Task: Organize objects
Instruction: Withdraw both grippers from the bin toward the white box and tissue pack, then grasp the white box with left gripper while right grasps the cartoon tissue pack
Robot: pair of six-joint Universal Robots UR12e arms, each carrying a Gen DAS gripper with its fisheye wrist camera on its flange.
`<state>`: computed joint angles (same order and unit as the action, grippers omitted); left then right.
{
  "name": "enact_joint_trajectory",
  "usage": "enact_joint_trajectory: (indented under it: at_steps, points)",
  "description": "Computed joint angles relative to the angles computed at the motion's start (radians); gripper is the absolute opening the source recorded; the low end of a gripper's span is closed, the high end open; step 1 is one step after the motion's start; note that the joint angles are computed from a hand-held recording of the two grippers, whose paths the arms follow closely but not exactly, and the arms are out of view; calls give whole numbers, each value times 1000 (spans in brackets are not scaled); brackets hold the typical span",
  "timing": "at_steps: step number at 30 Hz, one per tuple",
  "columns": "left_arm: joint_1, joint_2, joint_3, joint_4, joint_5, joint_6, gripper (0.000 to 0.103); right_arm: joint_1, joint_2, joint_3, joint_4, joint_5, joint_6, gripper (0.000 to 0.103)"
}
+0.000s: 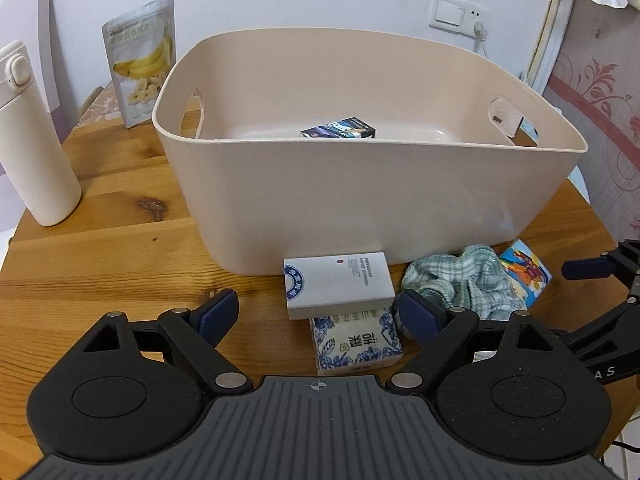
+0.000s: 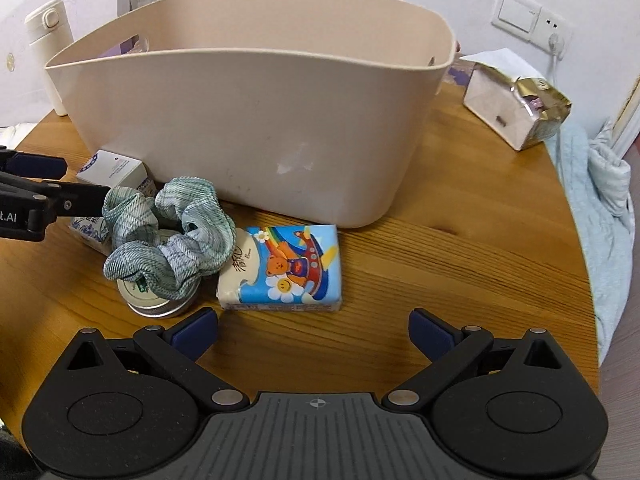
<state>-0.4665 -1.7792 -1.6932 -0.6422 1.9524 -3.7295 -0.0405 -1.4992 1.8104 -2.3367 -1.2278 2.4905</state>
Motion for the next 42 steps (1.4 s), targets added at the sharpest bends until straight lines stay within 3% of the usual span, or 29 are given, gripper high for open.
enact_joint_trajectory:
  at_steps: [5,10,14,20,23,28,34,42]
  points:
    - [13,-3,0,-1,-23,-10,89,2,13,-8,2,12,27,103]
    - [15,-7,1,5,-2,1,88,5,17,-8,-12,14,40,103]
    - [22,-3,-4,13,-16,8,78,-3,13,-2,-16,41,49,102]
    - [29,4,-14,20,-44,11,64,-21,-2,9,-15,90,58,77]
    - [27,6,-14,20,-42,14,62,-25,-10,16,-16,91,59,62]
    - [22,10,-18,20,-38,30,62,-18,-12,20,-18,91,60,61]
    - [14,18,-26,27,-26,32,62,-31,8,4,-24,94,58,61]
    - [1,38,-39,44,-5,31,62,-58,-17,15,-34,139,66,61]
